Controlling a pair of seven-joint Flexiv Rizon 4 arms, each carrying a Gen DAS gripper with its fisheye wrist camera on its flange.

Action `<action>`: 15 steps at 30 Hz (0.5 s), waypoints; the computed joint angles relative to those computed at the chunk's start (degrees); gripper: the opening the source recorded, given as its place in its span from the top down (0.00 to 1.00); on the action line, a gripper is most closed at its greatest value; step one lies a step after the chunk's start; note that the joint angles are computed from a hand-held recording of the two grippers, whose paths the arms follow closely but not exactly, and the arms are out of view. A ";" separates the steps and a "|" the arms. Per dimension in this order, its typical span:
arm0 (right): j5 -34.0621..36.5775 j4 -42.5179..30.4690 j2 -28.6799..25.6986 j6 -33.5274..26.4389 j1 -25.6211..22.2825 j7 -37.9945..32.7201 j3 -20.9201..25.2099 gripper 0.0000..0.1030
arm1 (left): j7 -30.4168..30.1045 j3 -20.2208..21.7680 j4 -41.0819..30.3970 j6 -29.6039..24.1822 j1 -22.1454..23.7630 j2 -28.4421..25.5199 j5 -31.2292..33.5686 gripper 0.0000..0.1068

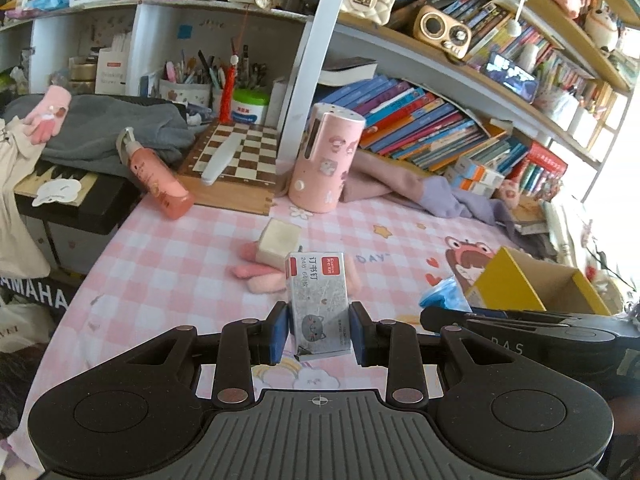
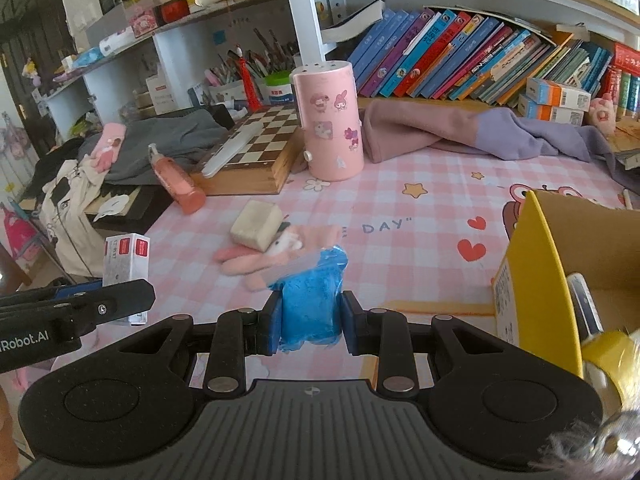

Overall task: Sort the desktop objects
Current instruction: 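Carry the glove and card box in both grippers toward the yellow box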

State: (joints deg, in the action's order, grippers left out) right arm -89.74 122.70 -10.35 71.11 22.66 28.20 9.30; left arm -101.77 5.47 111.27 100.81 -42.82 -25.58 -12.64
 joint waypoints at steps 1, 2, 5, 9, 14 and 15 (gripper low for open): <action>0.36 0.43 0.46 -0.51 0.21 0.06 0.31 0.74 | 0.08 -0.30 0.56 0.28 0.19 0.39 0.26 0.71; 0.60 0.92 0.99 -0.90 0.39 0.16 0.59 0.74 | 0.14 -0.55 1.14 0.59 0.30 0.80 0.44 0.71; 1.89 2.28 2.42 -2.38 1.20 -0.34 1.55 0.74 | 0.37 -2.17 3.37 1.98 1.33 2.34 0.74 0.71; 3.75 4.24 4.54 -4.30 2.30 -0.44 2.81 0.74 | 0.77 -4.61 6.53 4.16 2.80 4.62 0.55 0.71; 6.30 6.47 6.94 -7.07 3.89 0.27 4.52 0.74 | 1.82 -7.60 9.93 6.11 4.48 6.99 0.13 0.71; 6.71 6.81 7.29 -7.59 4.22 0.54 4.83 0.74 | 1.94 -8.30 10.53 6.37 4.96 7.37 0.10 0.71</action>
